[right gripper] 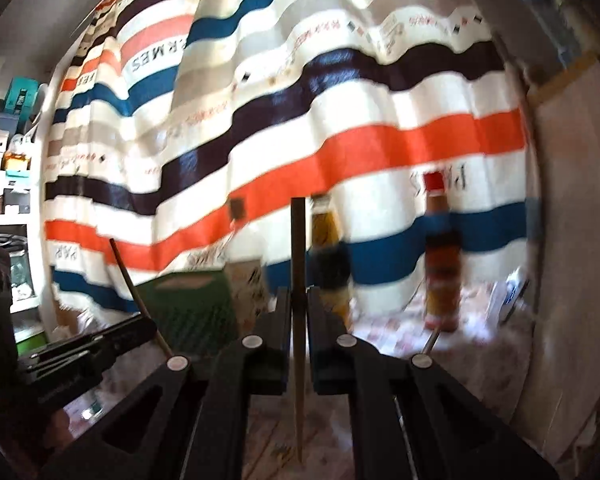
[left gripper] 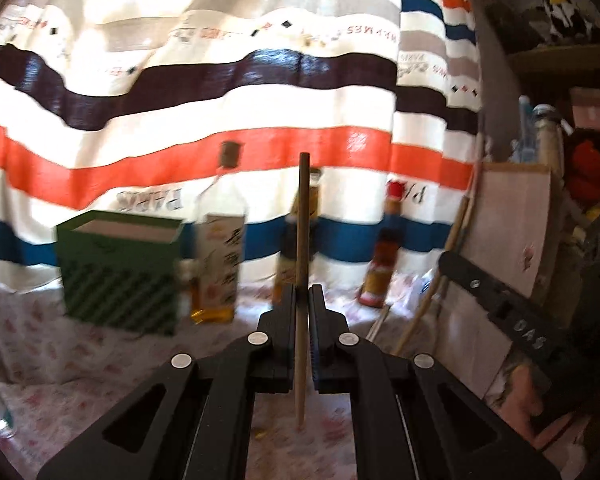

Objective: Organize utensils
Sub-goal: 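Lift both held chopsticks and carry them above the white cup, then open both tools to drop the chopsticks into the white cup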

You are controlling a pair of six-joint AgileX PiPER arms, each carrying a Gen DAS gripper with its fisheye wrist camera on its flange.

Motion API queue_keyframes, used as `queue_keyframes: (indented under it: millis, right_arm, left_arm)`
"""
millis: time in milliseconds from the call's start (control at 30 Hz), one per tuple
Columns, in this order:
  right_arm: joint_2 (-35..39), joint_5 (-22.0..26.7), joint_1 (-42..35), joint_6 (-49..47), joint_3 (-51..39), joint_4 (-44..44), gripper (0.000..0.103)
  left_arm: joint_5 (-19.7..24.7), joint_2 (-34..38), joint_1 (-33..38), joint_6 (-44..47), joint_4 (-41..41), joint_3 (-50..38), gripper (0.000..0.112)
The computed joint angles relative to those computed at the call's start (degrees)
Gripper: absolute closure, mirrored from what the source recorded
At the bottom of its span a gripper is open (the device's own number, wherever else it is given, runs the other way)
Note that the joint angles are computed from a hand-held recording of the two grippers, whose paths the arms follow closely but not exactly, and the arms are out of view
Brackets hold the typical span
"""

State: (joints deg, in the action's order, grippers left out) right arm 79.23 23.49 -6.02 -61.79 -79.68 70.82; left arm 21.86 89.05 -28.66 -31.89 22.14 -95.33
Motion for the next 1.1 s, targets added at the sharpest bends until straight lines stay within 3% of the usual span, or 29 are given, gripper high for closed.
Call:
queue_keyframes:
  millis: [67,233,500,633,733,833,900,1000,1067,1100]
  right_arm:
    - [2.2,-1.3,-0.5,0.5,-2.5,1.0,0.097]
    - [5.9,-6.9,-1.0,-1.7,-4.3,4.6,0.096]
    - [12.8,-8.3,-2.1,4.9,-9.4,-3.9,0.097]
    - [17.5,-3.8,-3.8,15.6,-14.2,-11.6,0.097]
    - [20.5,-0.2,-4.9,25.0,-17.9,-18.8,0.096]
    - [25.8,11.2,-7.3,31.1,-26.2,-20.7,0.096]
    - [28.1,13.5,-6.0,37.0,-30.0,-29.1,0.096]
    - [30.5,15.9,-4.0,43.1,-33.7,-38.5,0.096]
    - [30.8,16.4,-3.9,42.7,-33.8,-38.0,0.095]
    - [30.8,16.8,-4.0,42.1,-34.0,-37.1,0.088]
  left_arm:
    - [0.7,3.5,0.2,4.1,-4.4,-4.9,0.107]
    - [8.6,16.4,1.3,15.7,-17.5,-23.8,0.108]
    - [10.7,28.5,0.5,15.2,-17.0,-37.7,0.107]
    - [13.1,32.8,0.3,13.6,-15.7,-40.3,0.107]
    - [14.9,35.0,1.2,14.8,-19.3,-41.4,0.107]
    - [17.1,36.9,1.8,16.8,-22.0,-43.3,0.107]
    - [19.3,37.7,1.4,17.4,-21.3,-44.6,0.107]
    - [15.0,33.5,-0.3,16.1,-15.9,-36.7,0.107]
    - [13.2,30.4,-1.3,14.6,-11.3,-31.8,0.093]
    - [13.4,29.3,-1.5,14.1,-10.0,-30.5,0.076]
